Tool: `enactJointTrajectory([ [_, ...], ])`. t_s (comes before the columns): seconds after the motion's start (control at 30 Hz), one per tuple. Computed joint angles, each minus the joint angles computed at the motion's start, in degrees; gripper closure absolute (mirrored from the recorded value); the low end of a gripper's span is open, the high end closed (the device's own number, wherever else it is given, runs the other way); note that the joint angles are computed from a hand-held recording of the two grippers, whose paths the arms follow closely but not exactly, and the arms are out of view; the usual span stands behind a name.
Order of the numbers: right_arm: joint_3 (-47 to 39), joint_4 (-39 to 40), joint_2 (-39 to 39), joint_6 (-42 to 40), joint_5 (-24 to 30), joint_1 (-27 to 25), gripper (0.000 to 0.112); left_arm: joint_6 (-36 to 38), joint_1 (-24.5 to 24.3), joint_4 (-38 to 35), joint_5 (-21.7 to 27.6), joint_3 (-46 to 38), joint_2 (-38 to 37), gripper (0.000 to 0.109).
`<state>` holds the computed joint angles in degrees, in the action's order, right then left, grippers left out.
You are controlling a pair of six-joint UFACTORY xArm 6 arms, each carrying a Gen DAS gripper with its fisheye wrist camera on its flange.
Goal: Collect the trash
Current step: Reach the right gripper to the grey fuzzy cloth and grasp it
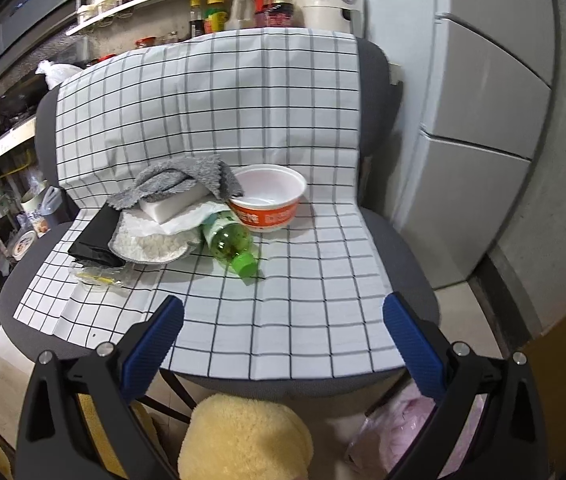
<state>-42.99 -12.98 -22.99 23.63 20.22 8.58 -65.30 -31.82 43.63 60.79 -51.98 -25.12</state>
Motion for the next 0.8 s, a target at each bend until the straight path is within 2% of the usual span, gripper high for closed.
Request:
enactJointTrajectory([
  [0.17,-2.56,-2.1,4.99,1.38,-4.7,0.51,0.015,-0.4,2.71,1.06,-3.15,1.07,1.7,0.013],
  [0.27,-5.65,4.05,9.55,-4.75,-8.88,1.48,0.015,1.17,4.18,1.15,-4.72,1.04,3.22,0.013],
  [0.37,-11.16,9.79,14.88,-10.24,-8.59,3.09,0.015,1.55,5.45,1.95,-5.26,0.51,4.9,0.013],
  [0.43,-16.22,18.01,19.66,-18.93,-8.76,4.49,0.015,2.62,7.69,0.77,-8.09,0.69,5.37,0.013],
  [0.5,-22.27,23.94,24.94,-26.26,-7.65,5.67,0.015,3.12,9.89,0.19,-10.62,0.59,5.92,0.013],
  [0.53,-25.31,24.54,27.38,-27.39,-6.49,5.93,0.015,3.15,10.57,0.47,-10.94,0.2,6.5,0.013],
  [0.6,-33.29,23.04,33.55,-26.32,-2.78,6.2,0.015,4.0,12.15,0.45,-11.09,-1.12,8.01,0.013],
  [0.8,-53.74,22.32,50.07,-28.96,1.42,7.04,0.015,7.08,17.43,-1.81,-13.54,-4.42,12.48,0.013],
])
